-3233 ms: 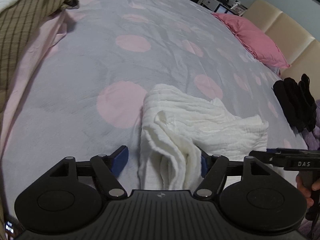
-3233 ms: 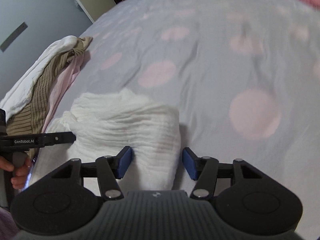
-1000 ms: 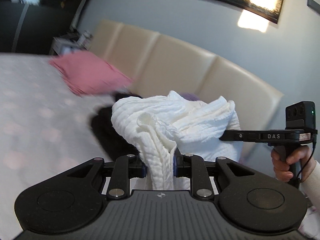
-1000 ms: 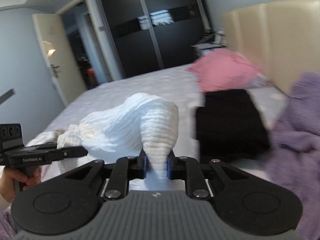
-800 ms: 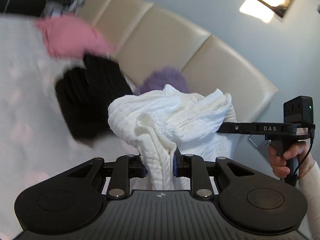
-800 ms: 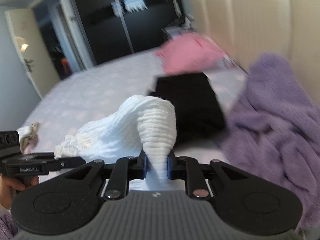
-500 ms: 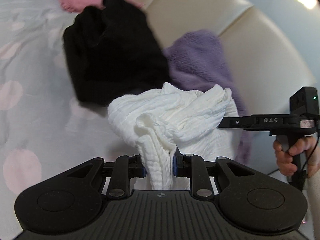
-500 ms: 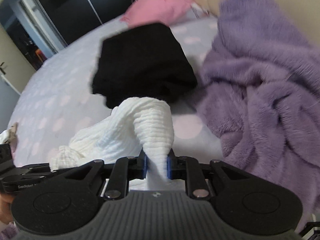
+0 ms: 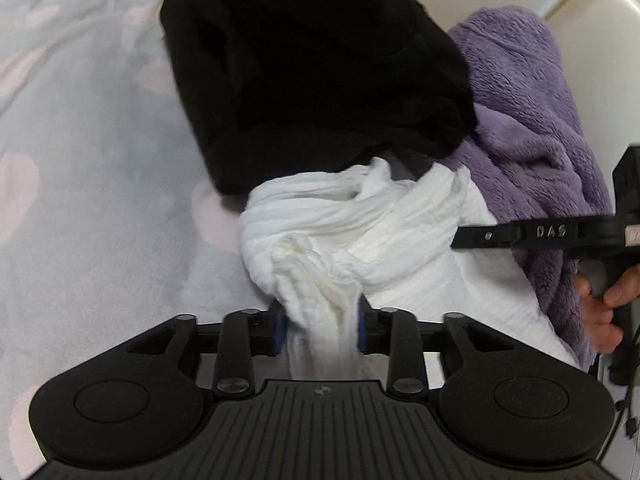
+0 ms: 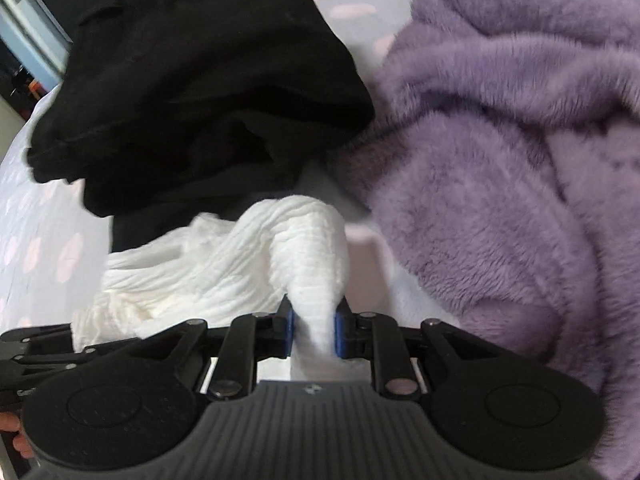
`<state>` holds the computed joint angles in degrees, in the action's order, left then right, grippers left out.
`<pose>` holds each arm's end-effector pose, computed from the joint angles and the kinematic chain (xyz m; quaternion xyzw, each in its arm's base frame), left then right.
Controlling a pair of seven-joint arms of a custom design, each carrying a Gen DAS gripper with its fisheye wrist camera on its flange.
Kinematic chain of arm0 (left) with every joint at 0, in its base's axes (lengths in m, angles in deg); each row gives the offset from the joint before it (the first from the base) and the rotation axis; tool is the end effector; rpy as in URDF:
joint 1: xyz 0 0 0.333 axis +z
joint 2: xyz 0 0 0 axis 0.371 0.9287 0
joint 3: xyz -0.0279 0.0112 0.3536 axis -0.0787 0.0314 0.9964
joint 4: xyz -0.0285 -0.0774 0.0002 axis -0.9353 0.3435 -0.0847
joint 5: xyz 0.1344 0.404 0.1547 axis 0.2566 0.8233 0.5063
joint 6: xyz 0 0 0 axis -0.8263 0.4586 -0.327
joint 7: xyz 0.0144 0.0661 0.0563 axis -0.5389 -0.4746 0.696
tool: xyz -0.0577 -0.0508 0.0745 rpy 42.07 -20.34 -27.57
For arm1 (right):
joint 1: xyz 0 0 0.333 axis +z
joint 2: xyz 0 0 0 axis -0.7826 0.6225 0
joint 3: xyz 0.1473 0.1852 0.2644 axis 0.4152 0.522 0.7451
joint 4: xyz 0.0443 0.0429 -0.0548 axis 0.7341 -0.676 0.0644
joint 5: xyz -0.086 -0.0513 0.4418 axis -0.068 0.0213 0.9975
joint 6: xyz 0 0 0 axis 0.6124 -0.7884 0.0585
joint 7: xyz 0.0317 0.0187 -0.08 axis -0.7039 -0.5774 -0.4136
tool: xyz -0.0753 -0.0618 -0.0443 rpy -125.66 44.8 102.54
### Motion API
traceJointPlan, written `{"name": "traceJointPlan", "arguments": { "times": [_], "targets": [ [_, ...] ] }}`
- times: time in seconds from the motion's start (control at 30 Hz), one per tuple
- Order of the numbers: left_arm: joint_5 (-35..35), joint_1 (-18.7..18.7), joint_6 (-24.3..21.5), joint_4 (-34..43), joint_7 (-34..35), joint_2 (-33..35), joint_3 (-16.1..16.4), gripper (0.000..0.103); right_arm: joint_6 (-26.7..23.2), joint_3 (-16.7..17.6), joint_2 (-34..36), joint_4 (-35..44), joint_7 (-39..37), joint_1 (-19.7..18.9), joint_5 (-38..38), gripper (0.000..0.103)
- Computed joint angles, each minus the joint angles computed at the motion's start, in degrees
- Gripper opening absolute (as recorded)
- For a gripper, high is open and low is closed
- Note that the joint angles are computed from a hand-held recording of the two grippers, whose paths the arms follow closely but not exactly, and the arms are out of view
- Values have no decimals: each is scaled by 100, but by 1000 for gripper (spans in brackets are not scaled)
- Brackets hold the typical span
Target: Fold clothes
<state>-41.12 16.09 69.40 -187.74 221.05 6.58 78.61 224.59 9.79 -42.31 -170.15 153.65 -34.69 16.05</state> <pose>0.5819 -0.1424 0.3816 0.5897 -0.7296 0.3441 0.0400 0.5779 0.2179 0.4440 -0.6519 0.7105 -0.0752 0.2541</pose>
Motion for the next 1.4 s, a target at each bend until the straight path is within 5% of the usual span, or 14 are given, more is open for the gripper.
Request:
{"name": "traceJointPlan", "arguments": {
  "times": [0.17, 0.4, 0.5, 0.53, 0.57, 0.6, 0.73, 0.83, 1.07, 1.3, 1.4],
  "targets": [
    [104, 12, 89, -202, -179, -241, 46, 53, 353, -15, -203, -323, 454, -29, -291, 48],
    [-219, -18, -292, -718, -64, -971, 296, 53, 547, 26, -1301, -1092, 1217, -76, -1315, 59],
    [-537, -135, -194, -1097, 214, -1425, 383, 53, 526, 203, -1919, -1552, 1665, -181, -1725, 52],
    [-635, -187, -166, -1234, 375, -1594, 422, 52, 542, 217, -2100, -1712, 1742, -160, -1782, 44],
    [-756, -257, -185, -1345, 562, -1736, 470, 45, 573, 222, -2279, -1880, 1802, -118, -1810, 25],
    [-866, -322, -215, -1453, 736, -1877, 514, 37, 668, 222, -2425, -2048, 1842, -72, -1838, 20],
    [-1110, -519, -729, -1765, 1164, -2309, 680, 33, 1117, 133, -2787, -2554, 1739, 262, -1864, 22],
    [-1001, -631, -577, -1940, 1237, -2423, 523, 33, 1223, 120, -2750, -2683, 1636, 448, -1846, 35],
    [-177, -765, -57, -2038, 482, -2162, 312, 33, 1301, 911, -2532, -2889, 1813, -276, -3091, 34],
    [-1, -938, 177, -1978, 446, -1999, 357, 33, 2345, 2589, -2673, -3175, 3067, -2111, -4535, 34],
    [-53, -963, 134, -1988, 500, -2031, 415, 33, 2417, 2704, -2692, -3172, 3181, -2248, -4530, 34]
  ]
}}
